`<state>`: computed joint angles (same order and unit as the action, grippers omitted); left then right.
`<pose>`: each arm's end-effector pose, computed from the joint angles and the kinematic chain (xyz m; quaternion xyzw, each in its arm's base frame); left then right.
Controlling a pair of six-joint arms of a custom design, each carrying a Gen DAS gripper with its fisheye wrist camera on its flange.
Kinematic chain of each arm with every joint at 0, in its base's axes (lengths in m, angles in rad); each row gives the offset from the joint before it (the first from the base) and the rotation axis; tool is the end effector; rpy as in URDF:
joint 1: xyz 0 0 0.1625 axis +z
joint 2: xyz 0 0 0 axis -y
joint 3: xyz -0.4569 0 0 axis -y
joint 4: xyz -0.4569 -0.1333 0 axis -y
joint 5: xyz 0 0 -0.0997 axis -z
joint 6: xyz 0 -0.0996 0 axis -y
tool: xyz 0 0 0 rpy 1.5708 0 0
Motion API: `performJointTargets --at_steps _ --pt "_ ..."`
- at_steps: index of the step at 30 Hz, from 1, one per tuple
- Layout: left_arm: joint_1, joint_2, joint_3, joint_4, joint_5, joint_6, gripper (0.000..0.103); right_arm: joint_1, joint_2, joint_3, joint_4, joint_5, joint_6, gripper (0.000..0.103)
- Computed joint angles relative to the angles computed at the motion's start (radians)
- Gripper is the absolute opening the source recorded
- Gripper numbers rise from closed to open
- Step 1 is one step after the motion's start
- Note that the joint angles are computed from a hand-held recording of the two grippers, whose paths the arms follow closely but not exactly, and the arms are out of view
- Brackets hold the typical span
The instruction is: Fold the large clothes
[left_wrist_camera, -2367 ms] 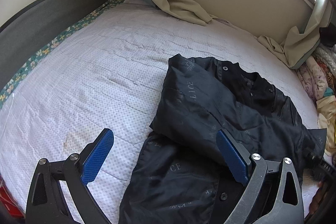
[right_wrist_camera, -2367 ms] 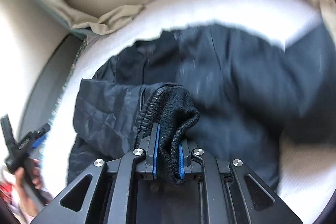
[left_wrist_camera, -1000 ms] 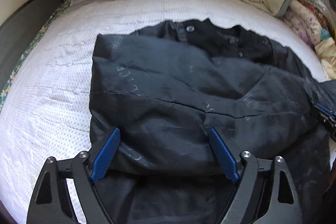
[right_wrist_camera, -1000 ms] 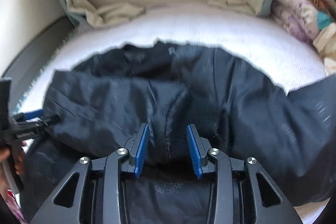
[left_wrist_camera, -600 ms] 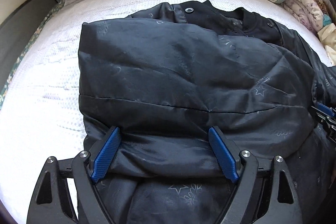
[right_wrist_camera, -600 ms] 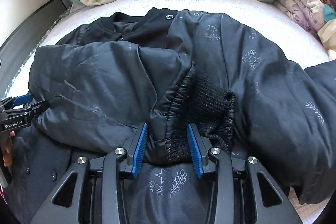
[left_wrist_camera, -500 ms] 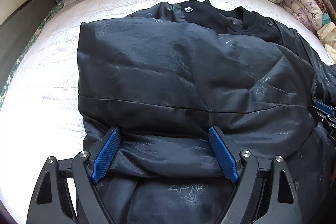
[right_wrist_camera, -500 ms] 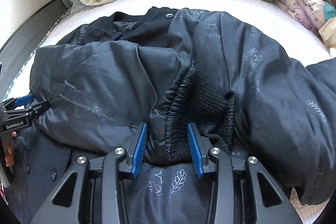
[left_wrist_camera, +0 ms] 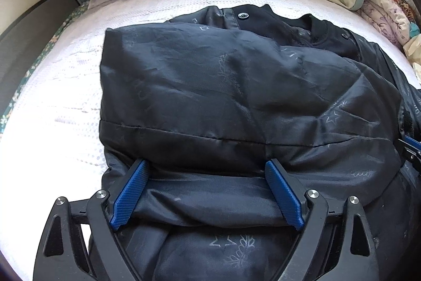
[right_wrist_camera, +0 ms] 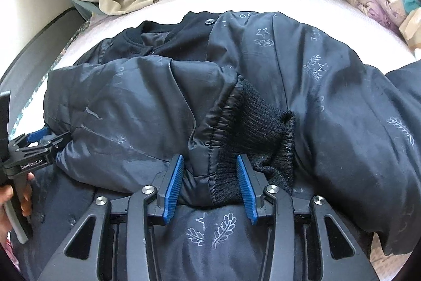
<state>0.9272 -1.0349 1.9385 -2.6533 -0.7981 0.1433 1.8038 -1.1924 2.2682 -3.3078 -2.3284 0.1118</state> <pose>-0.2139 -0.6231 0.1440 0.3226 0.8650 -0.1731 0.3431 0.1806 -0.4802 0.1891 -0.0666 -0.8845 0.3571 0.2929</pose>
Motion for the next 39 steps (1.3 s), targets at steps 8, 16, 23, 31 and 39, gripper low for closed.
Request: performJointTargets --at_steps 8,16,23,31,39 --pt "-0.041 -0.043 -0.016 0.102 -0.007 -0.122 0.096 0.041 -0.038 -0.008 0.071 -0.004 0.082 0.056" --pt "-0.063 -0.055 0.007 0.072 -0.022 -0.112 0.096 0.094 -0.072 0.003 0.055 -0.049 0.077 0.059" --pt "-0.05 -0.022 0.014 0.089 0.015 -0.094 0.1 0.066 -0.037 -0.001 0.082 -0.108 0.082 0.059" --pt "-0.058 -0.032 0.021 0.099 0.015 -0.109 0.101 0.043 -0.03 -0.008 0.103 -0.098 0.096 0.059" --pt "-0.072 -0.096 0.031 0.055 -0.072 -0.124 0.101 0.136 -0.221 0.069 0.017 -0.108 0.171 0.063"
